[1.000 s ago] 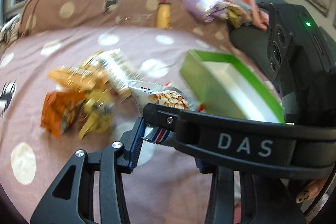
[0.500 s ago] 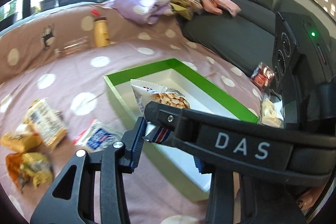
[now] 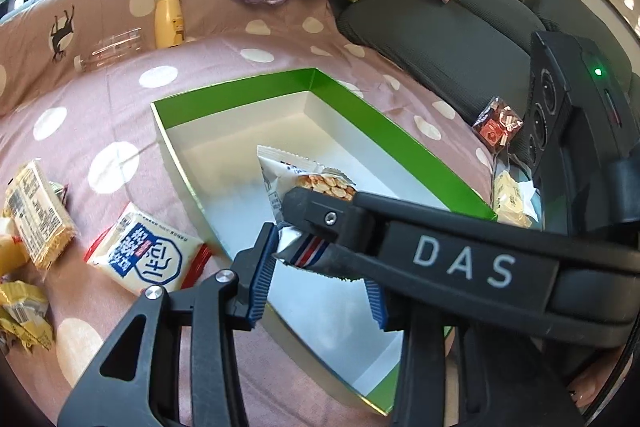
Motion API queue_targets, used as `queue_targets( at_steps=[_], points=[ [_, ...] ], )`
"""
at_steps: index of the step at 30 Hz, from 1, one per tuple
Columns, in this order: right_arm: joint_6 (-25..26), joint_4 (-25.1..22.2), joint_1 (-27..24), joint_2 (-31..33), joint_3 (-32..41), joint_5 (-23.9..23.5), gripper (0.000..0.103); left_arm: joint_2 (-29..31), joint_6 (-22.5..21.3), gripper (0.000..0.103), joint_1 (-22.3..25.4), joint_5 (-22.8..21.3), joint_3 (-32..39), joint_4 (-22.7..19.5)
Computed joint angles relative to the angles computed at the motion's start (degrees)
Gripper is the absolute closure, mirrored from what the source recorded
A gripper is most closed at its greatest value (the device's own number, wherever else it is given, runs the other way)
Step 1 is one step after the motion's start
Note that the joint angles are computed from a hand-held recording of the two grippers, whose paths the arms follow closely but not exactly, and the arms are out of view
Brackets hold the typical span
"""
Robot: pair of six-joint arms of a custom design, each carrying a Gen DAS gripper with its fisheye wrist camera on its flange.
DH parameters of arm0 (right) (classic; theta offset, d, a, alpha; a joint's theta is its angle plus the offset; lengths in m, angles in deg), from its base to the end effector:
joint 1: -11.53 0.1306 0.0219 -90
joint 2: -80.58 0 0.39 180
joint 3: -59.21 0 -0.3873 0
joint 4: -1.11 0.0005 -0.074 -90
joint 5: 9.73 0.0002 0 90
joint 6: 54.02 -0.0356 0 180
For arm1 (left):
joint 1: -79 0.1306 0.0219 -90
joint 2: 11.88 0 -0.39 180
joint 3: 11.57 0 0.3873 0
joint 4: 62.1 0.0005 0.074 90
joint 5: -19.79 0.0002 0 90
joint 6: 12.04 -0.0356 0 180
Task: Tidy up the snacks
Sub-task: 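Carry the puffed-snack bag into the green-rimmed box and open the right gripper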
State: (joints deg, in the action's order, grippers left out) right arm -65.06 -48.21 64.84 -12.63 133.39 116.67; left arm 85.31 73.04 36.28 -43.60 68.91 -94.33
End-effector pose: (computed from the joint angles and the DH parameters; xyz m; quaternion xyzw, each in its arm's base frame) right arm 0.2720 0.3288 0.3448 0.4421 0.8122 0.1574 0.3466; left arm 0.3643 -0.3588 0.3262 0.4419 0.8011 -0.3144 0.2531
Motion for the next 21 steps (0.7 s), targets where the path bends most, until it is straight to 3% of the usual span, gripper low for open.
queue_targets(
  at_steps=[2,4,7,9,12,16,21],
  points=[
    [-1.09,-3.61,-0.02,1.15,1.66,0.01,0.060,-0.79,-0.10,0.054,0.22,-1.18,-0.67,0.44],
    [-1.68,-6.40,0.44,2.02,3.21,1.23,0.052,-1.31,-0.17,0.045,0.73,-1.00,-1.06,0.79],
    [-1.92,-7.82,1.29,2.37,4.17,3.05,0.043,-3.26,0.69,0.025,1.96,-1.79,-2.54,2.03],
    [-1.80,-9.32,1.66,3.05,5.57,3.38,0.039,-4.90,1.62,0.020,3.60,-1.60,-3.82,2.86],
    [0.47,-8.00,2.13,3.59,6.84,3.96,0.038,-6.97,3.21,0.014,6.46,-2.87,-5.28,2.94],
    [5.56,-5.29,2.36,5.26,9.23,3.52,0.038,-9.32,3.42,0.010,10.25,-7.74,-7.11,2.12],
    [12.21,0.33,1.15,9.06,12.33,-2.26,0.038,-10.89,4.63,0.009,15.62,-12.05,-9.82,1.36]
  ],
)
